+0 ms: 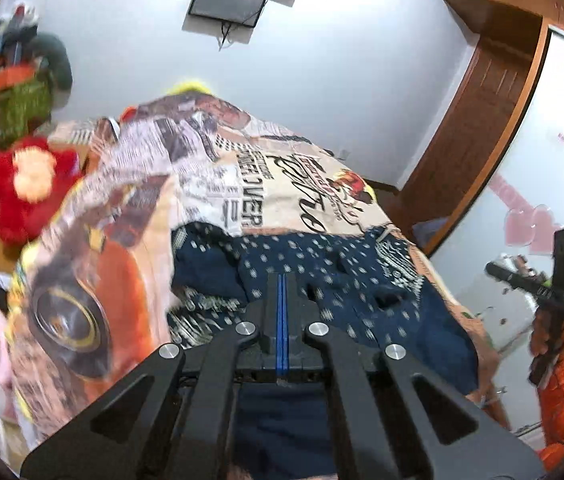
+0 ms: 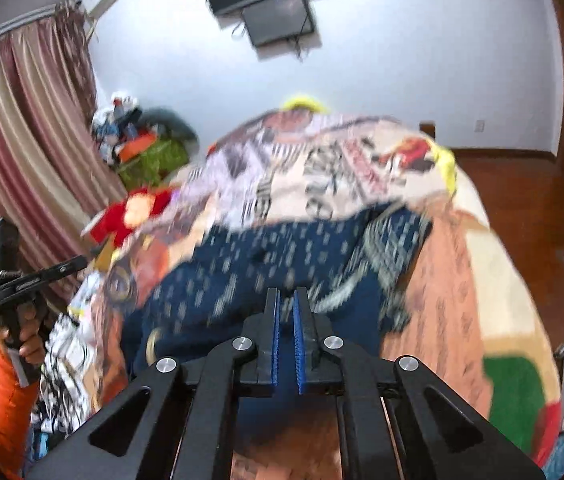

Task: Fold large clothes

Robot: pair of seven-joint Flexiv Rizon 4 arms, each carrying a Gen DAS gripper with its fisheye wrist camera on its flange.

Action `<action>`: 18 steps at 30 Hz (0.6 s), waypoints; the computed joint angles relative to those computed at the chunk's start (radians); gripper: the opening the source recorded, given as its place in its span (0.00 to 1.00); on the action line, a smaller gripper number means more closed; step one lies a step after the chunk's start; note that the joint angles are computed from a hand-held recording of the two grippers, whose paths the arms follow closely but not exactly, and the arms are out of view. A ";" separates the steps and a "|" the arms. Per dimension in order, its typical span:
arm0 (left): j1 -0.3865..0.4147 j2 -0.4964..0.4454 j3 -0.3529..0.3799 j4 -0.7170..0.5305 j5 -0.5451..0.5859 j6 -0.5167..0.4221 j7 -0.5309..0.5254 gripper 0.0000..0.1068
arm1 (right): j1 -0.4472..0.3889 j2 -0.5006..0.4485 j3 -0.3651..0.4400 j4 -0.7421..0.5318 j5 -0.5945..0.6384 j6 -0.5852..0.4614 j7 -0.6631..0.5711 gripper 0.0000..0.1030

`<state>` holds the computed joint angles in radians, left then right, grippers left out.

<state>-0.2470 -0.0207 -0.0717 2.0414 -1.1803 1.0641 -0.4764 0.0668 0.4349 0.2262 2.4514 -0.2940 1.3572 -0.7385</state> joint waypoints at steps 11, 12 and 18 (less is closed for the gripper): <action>0.066 -0.054 0.028 0.049 0.485 -0.020 -0.310 0.46 | 0.019 -0.008 -0.020 -0.019 0.019 -0.161 -0.058 0.05; 0.074 -0.051 0.031 0.061 0.491 -0.035 -0.327 0.49 | 0.016 -0.002 -0.012 -0.012 0.015 -0.170 -0.051 0.05; 0.103 -0.030 0.046 0.116 0.507 -0.094 -0.419 0.55 | 0.038 0.043 0.017 0.020 0.024 -0.233 -0.018 0.06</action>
<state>-0.1436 -0.0511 -0.0256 2.1572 -0.6733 0.9703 -0.8959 0.1046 0.4776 0.2428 2.4714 -0.2696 1.1241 -0.7565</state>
